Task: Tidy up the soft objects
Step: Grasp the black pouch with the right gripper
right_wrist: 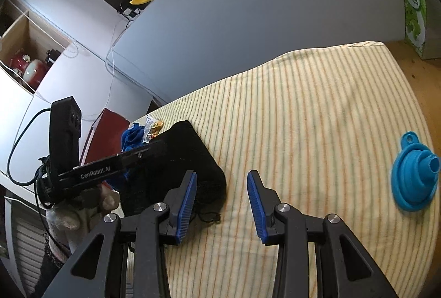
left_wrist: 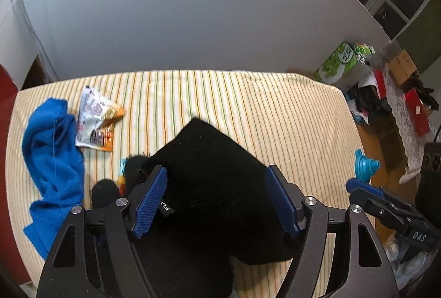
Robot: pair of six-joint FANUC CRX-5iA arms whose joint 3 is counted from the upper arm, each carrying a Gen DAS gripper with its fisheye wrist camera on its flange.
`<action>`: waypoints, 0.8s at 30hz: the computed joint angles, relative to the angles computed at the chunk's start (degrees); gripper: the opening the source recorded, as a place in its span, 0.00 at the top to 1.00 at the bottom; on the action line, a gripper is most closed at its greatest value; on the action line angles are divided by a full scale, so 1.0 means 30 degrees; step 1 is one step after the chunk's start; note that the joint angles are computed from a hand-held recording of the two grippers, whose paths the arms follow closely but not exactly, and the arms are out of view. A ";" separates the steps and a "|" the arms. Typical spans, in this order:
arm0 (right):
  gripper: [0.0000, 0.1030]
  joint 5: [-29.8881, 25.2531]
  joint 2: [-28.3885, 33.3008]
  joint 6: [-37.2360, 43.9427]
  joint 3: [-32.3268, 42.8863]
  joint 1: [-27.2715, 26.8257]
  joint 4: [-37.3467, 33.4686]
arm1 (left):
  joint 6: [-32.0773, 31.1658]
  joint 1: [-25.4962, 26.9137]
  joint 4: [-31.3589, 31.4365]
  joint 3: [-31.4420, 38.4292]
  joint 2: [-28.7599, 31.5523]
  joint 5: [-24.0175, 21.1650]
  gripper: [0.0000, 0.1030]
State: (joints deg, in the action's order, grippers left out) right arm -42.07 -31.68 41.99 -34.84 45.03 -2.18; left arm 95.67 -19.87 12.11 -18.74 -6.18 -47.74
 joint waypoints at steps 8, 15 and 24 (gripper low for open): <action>0.66 -0.0152 0.0120 0.2420 0.0523 -0.1653 -0.2318 | -0.1501 -0.0295 0.2043 0.0062 -0.0067 0.0977 0.30; 0.66 -0.0027 0.1381 0.3933 0.1507 -0.2201 -0.3589 | -0.1241 -0.1466 0.1252 0.2392 0.1580 0.1085 0.30; 0.66 -0.0301 0.2274 0.3141 0.1914 -0.2043 -0.1171 | -0.1723 -0.2471 0.2287 0.4655 0.4396 0.1418 0.30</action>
